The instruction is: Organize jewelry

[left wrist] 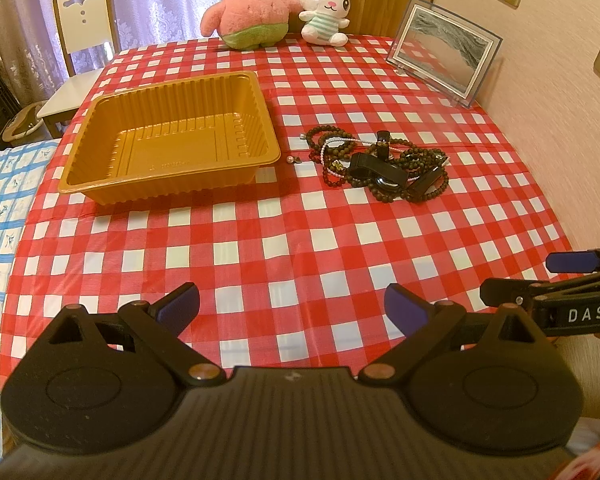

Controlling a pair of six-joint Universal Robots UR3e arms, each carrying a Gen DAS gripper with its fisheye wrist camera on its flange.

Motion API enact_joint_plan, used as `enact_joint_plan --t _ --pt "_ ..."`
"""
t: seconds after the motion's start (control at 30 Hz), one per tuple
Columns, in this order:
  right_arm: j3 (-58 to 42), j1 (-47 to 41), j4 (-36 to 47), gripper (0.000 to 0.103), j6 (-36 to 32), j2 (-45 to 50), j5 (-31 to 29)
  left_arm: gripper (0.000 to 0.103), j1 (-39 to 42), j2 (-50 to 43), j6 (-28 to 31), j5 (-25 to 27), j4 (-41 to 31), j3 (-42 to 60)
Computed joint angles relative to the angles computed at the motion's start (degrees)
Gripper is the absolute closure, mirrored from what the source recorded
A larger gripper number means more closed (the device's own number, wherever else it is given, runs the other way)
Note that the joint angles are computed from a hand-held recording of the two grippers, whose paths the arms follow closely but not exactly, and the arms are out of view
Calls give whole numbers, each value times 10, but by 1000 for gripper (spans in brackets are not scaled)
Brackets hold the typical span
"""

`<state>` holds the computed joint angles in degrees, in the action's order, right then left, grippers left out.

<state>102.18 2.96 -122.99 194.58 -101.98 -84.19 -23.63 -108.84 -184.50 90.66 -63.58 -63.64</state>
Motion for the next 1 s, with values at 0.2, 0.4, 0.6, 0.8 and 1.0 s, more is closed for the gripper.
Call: enact_joint_plan --t 0.2,0.4,0.6,0.8,1.0 --pt "5 -5 -16 0 5 2 5 5 24 -10 14 -20 -29 35" --pt "78 -29 -163 0 -3 2 10 5 41 1 -5 -20 49 -34" --pt "97 -41 -238 0 6 36 -5 7 85 5 -42 -9 133 -96" --pt "78 -38 -263 0 30 103 -29 7 141 2 -63 -13 272 -185" --pt "23 -22 -249 0 54 172 -60 14 171 -45 -96 22 440 -241"
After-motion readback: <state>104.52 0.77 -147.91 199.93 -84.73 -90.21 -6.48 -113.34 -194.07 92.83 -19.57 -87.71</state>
